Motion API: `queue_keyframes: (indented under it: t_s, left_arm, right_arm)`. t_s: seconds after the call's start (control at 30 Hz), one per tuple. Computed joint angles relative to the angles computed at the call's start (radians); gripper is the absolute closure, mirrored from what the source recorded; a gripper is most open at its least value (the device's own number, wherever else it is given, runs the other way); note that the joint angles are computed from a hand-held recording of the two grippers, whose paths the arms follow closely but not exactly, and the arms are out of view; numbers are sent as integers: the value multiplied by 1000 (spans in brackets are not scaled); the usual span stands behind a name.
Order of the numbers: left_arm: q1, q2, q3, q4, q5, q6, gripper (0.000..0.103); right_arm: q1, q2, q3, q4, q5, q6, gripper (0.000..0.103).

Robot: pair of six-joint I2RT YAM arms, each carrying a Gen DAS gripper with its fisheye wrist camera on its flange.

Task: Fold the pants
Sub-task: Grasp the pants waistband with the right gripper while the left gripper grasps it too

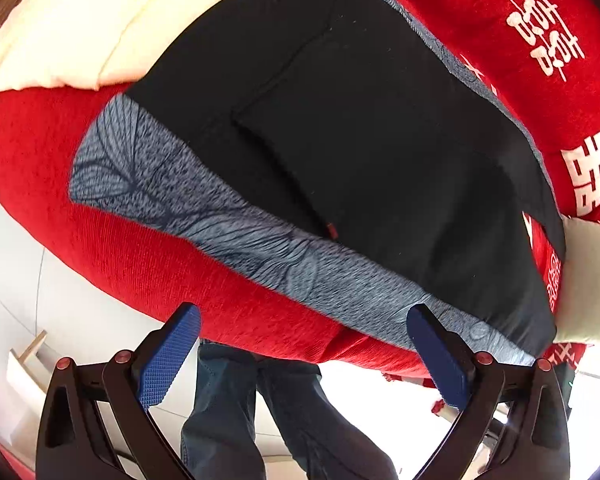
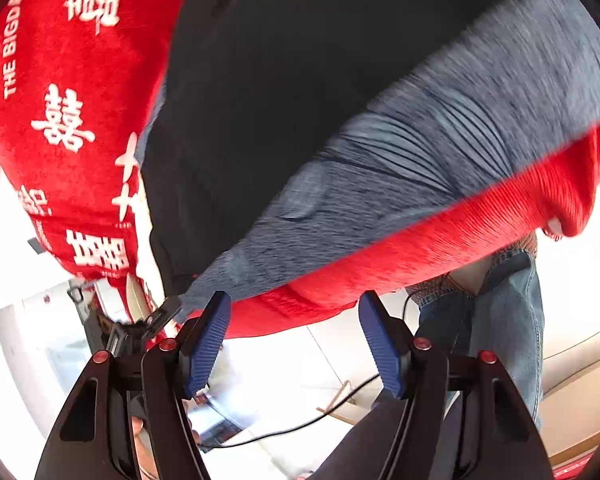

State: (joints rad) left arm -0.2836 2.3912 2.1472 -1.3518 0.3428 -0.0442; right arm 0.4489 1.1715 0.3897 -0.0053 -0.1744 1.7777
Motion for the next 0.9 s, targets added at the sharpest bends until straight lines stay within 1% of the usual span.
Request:
queue_keyframes:
  t_s: [0.07,0.1,0.2,0.27,0.3,0.37,0.4,0.43,0.47,0.53,0.63,0.77,0.8,0.83,0.87,0.9]
  left_arm:
    - [11,-6,-35,21,10,39,0]
    - [12,-4,-39,24,14,48,0]
    - [12,2,-57,40,33,62,0]
    - [11,-4,-75,48,66,58,0]
    - [7,-7,-80,48,75,55,0]
    - [-3,-10,-90,49,93,57,0]
    - [-7,-9,-89,46,101,58,0]
    - [-10,-3,-80,41,114,57,0]
    - [-9,-2,-78,38,129,56,0]
    - [-6,12,-53,27,171,38,0]
    - [0,37,-21,54,217,-39,0]
    - [10,70,33,104,211,-136,0]
    - [14,77,47,108,206,-154,1]
    - [22,95,78,108,205,-178,12]
    - [29,121,127,90,207,-194,20]
    - [39,164,201,50,202,-189,34]
  right_arm:
    - [24,31,-74,153,74,73,33]
    - [20,46,-104,220,100,84,33]
    - [0,108,-143,366,136,68,33]
    - [-20,122,-143,411,134,42,33]
    - [-23,122,-142,415,135,32,36]
    - [-51,133,-140,447,108,20,59]
    - [-63,138,-125,448,100,32,80]
    - [-73,120,-119,426,97,39,94]
    - [-81,94,-113,399,98,36,95]
    - [-104,31,-81,326,85,3,96]
    - [-124,-25,-48,261,58,-32,96]
    - [-150,-35,-8,195,18,-63,96]
    - [-153,-33,3,172,7,-71,96]
    - [-153,-30,10,157,0,-74,96]
    - [-150,-21,17,153,-2,-72,96]
    - [-150,-19,14,153,-7,-68,95]
